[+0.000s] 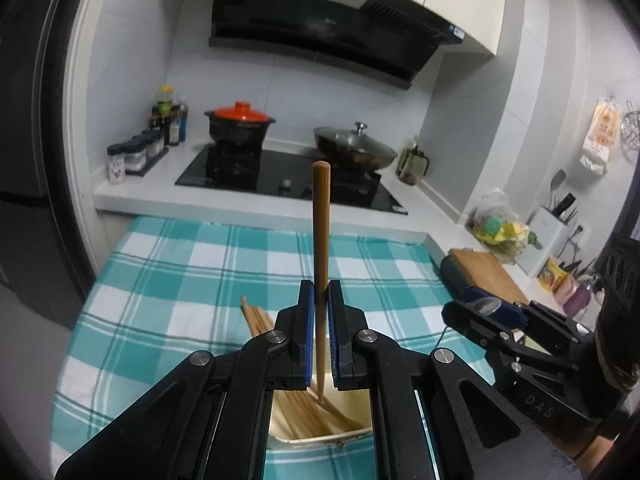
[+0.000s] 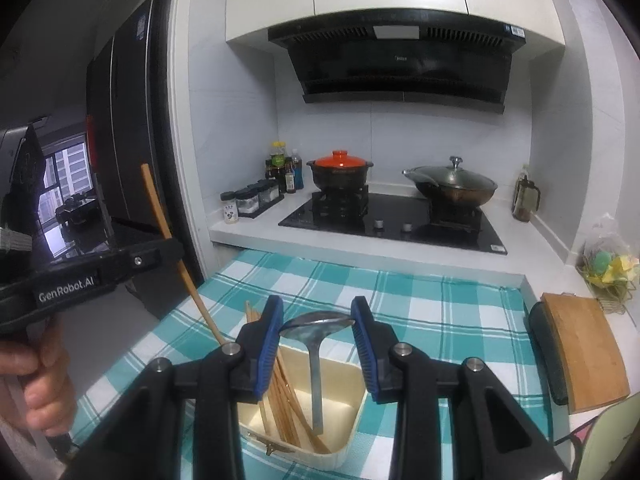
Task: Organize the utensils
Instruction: 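Release the chopstick and spoon into the holder and withdraw both grippers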
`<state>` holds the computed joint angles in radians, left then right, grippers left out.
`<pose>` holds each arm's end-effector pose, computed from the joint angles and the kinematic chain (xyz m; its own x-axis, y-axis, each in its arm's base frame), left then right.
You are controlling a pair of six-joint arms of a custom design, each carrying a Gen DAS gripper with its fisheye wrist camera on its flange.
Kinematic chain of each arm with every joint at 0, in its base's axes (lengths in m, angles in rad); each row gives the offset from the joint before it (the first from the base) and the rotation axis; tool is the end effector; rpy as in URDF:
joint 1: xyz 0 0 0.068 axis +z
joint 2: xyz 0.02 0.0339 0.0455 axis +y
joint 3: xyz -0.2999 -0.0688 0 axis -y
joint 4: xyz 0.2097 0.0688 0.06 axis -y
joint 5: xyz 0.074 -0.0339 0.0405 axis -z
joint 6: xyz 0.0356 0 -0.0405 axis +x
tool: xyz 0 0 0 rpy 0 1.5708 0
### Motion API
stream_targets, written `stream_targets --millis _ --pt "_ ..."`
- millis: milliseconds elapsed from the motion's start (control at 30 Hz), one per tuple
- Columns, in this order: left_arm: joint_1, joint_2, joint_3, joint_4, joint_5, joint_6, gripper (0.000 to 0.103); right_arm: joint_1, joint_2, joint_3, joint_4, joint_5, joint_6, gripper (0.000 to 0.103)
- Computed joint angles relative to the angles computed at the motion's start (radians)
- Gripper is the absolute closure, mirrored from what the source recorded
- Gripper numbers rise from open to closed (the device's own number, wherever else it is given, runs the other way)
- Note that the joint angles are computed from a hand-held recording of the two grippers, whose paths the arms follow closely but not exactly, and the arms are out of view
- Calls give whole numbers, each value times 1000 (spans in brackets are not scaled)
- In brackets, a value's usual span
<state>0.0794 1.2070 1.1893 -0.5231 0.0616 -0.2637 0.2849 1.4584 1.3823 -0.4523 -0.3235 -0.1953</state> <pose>0.2174 0.0151 0.3937 -0.4885 -0.2999 -0.8194 -0.1594 0.9540 -0.2541 0.2781 0.0932 0.4011 -0.3718 -0.3006 -0.8783 -0.6138 0.7894 -0.0104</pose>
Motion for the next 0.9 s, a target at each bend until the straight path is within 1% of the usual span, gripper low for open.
stream_targets --millis 67,200,333,433,500,533,567,600,633,667,700,767,800,833,867,900 --pt "0 46 -53 44 -2 -2 98 -2 60 3 2 -2 9 68" --pt "13 132 -112 91 15 -10 98 3 187 4 4 9 12 68" --pt "12 183 -140 121 7 1 98 18 274 -7 20 47 22 68" --pt "14 207 -144 128 4 11 98 31 332 13 18 64 20 67" --pt "16 200 -154 134 -1 16 91 36 355 23 13 71 25 67" --pt "17 189 -159 132 -6 17 81 36 367 34 5 67 26 66" --pt "16 165 -172 133 -18 19 68 35 374 40 1 60 32 66" --pt "15 142 -184 135 -32 24 61 33 378 46 -2 56 39 66" --pt "9 111 -197 132 -54 30 50 34 378 51 -8 62 41 66" --pt "-2 71 -211 124 -84 41 42 34 366 45 -8 65 41 66" --pt "-20 27 -225 110 -124 54 38 31 347 32 -1 62 42 66" --pt "-83 -78 -257 72 -237 76 22 25 293 -2 5 58 40 66" --pt "-125 -134 -271 46 -304 79 17 21 256 -25 8 57 37 64" --pt "-176 -189 -285 18 -379 72 7 15 218 -50 14 52 34 58" --pt "-263 -252 -297 -30 -497 38 0 6 168 -86 22 43 29 55" --pt "-337 -295 -300 -74 -587 3 0 -3 105 -133 33 40 26 50"
